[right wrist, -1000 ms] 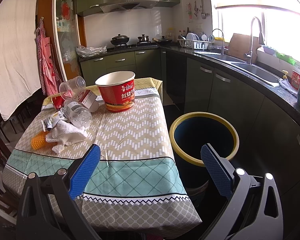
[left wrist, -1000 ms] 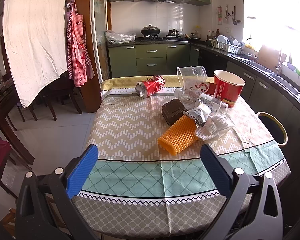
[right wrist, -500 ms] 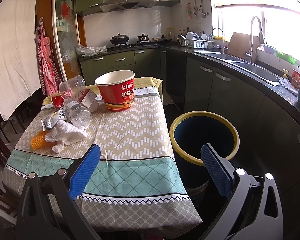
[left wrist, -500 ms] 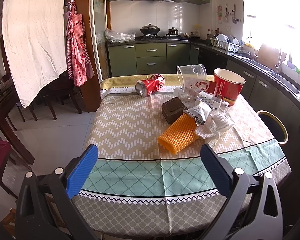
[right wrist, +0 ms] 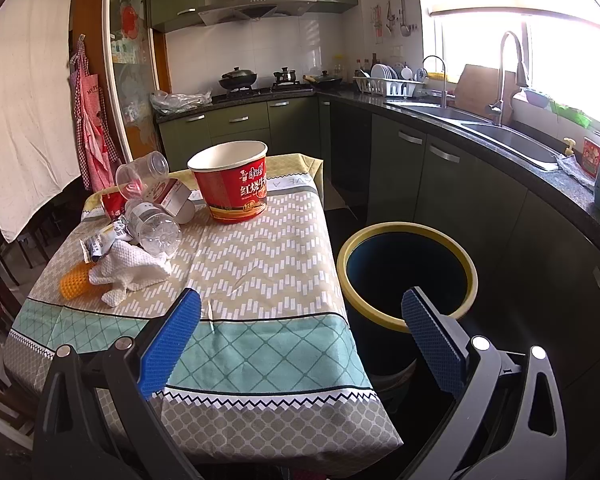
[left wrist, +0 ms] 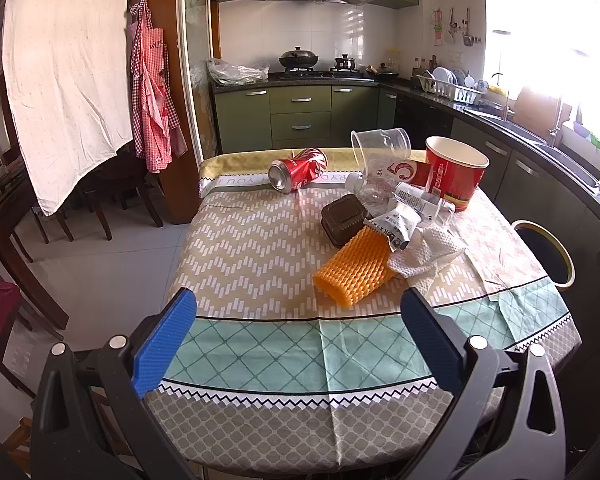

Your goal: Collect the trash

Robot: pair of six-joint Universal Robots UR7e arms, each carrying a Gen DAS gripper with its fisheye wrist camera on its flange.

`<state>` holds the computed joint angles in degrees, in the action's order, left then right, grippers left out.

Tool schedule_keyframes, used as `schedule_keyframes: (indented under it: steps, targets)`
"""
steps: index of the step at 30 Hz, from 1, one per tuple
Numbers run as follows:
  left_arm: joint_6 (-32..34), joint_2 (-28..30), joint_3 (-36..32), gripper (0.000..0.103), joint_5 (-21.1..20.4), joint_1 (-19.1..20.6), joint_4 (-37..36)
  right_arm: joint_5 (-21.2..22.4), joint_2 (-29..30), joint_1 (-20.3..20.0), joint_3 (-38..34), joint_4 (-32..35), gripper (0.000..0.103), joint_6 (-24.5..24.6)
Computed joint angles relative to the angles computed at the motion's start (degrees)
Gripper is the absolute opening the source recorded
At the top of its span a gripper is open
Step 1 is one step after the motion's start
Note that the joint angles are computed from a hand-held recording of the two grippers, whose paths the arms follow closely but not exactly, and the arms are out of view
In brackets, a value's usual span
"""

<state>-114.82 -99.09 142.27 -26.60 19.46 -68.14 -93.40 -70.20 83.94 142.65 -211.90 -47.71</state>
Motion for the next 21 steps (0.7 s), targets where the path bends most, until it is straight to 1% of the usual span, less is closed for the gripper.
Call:
schedule_keyframes:
  steps: [21]
  targets:
    - [0.1, 1.1, -0.5, 0.097, -0.2, -0.3, -0.3, 0.5, 0.2, -0.3, 0.0, -0.2, 0.099, 0.0]
